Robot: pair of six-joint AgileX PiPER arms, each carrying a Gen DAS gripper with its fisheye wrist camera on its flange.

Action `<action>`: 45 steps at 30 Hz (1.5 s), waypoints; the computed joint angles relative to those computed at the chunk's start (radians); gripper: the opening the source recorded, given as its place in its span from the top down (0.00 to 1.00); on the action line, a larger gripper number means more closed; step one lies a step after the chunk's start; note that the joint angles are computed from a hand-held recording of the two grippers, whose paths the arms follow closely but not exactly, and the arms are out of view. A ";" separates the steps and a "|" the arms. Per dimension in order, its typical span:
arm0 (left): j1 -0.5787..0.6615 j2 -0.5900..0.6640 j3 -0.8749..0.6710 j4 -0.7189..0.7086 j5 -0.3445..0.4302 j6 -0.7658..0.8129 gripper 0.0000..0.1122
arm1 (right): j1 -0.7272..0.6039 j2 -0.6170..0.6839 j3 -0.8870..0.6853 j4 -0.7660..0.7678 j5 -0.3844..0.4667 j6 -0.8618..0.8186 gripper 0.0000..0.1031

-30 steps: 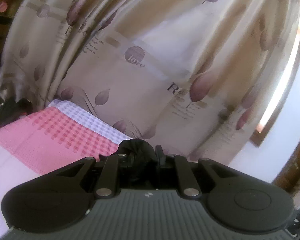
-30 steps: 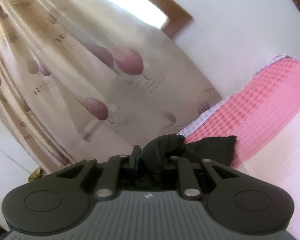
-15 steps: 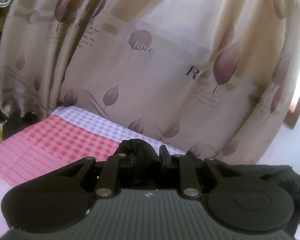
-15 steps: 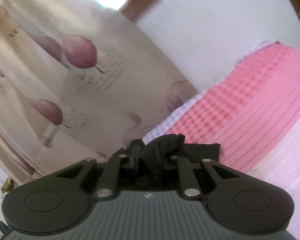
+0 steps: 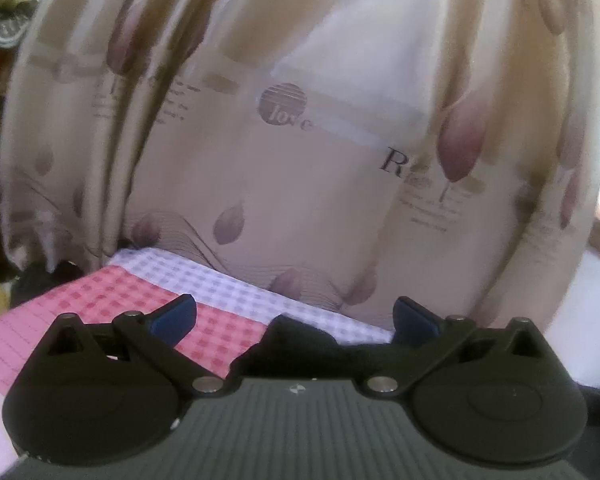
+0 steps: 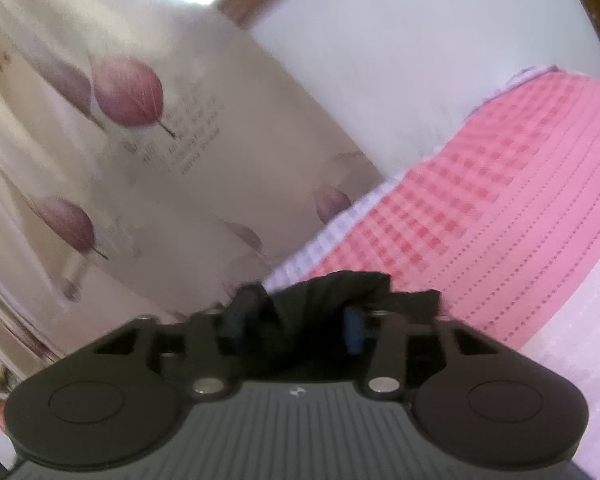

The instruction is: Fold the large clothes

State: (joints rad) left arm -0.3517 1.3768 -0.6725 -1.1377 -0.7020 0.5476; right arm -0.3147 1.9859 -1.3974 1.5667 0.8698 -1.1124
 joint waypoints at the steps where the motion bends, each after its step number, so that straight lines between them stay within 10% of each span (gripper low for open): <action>1: 0.002 -0.009 0.001 -0.007 0.015 0.008 0.08 | -0.008 -0.008 0.019 0.036 0.011 -0.028 0.30; 6: -0.026 -0.031 -0.006 -0.010 0.096 0.072 0.14 | -0.026 -0.077 0.094 0.100 0.052 -0.146 0.29; 11: -0.102 0.047 -0.114 -0.078 0.172 0.222 0.40 | 0.094 -0.159 0.081 -0.053 -0.022 -0.231 0.41; 27: -0.098 0.474 -0.575 -0.373 0.315 0.705 0.46 | 0.512 0.040 -0.215 -0.597 -0.248 0.052 0.75; 38: 0.069 0.513 -0.442 0.001 0.347 0.196 0.83 | 0.388 0.169 -0.307 -0.640 -0.263 0.110 0.96; 45: 0.148 0.500 -0.384 0.212 0.368 -0.070 0.90 | 0.298 0.187 -0.290 -0.523 -0.258 0.012 0.98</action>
